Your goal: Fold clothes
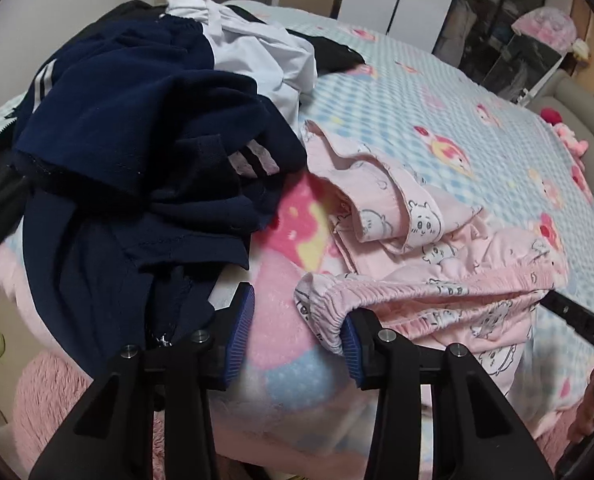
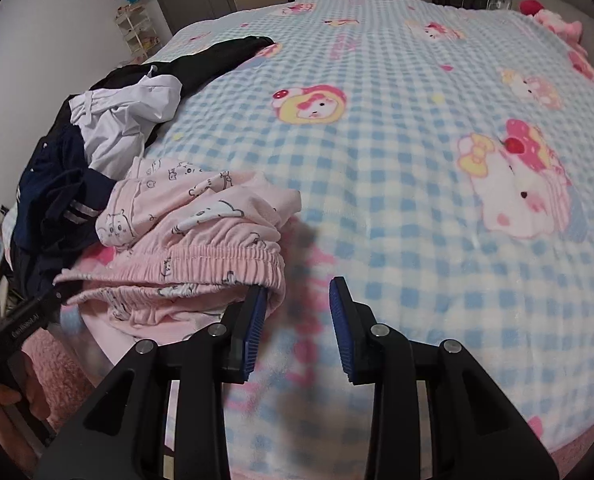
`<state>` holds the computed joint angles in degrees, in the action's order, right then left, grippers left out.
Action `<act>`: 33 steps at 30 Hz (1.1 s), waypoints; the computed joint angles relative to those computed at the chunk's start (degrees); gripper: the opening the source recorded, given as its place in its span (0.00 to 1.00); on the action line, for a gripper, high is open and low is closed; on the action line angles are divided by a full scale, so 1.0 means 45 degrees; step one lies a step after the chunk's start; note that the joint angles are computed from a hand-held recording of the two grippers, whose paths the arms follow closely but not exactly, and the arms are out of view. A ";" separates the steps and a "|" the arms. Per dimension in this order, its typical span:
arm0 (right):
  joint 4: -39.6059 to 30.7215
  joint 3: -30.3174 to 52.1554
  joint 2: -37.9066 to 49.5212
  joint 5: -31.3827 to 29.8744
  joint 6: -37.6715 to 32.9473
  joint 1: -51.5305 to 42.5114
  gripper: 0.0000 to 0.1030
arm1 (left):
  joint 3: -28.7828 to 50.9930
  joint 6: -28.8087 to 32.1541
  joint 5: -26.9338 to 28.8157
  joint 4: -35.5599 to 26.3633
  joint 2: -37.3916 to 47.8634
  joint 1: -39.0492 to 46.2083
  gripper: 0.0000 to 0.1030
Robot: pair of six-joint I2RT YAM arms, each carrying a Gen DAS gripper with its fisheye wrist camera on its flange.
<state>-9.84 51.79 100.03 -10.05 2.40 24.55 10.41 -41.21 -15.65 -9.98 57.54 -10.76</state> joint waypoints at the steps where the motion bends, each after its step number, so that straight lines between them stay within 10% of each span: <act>1: -0.0020 0.0037 0.0185 -0.0164 0.0024 0.0013 0.32 | -0.0013 0.0356 0.0591 0.0349 0.0218 0.0304 0.40; 4: -0.0954 0.1391 0.2098 -0.1655 -0.0385 -0.0149 0.32 | 0.0016 0.1353 0.2363 0.1306 0.0999 0.1185 0.30; 5: -0.1171 0.1913 0.2854 -0.2019 -0.0492 -0.0133 0.31 | 0.0048 0.1668 0.2951 0.1602 0.1305 0.1468 0.11; 7: -0.1231 0.2358 0.3410 -0.2105 -0.0374 -0.0235 0.11 | 0.0328 0.2028 0.3369 0.1221 0.1030 0.1789 0.11; 11: -0.0776 0.2348 0.1746 -0.1323 -0.0154 -0.0723 0.07 | 0.2162 0.3151 0.3468 -0.0329 0.0135 0.1919 0.11; 22: -0.1257 0.6030 -0.3487 -0.0065 -0.1220 -0.2423 0.07 | 1.0984 0.6419 -0.0317 -0.2180 0.0093 -0.1731 0.11; 28: -0.1645 0.2618 -0.5359 -0.1800 -0.1345 -0.4258 0.08 | 0.7764 0.4294 -0.0318 -0.2484 -0.0715 -0.3003 0.14; 33: -0.2135 -0.1136 -0.3054 -0.2253 -0.2026 -0.5291 0.08 | 0.3396 0.1340 0.1642 -0.0104 0.2568 -0.3436 0.13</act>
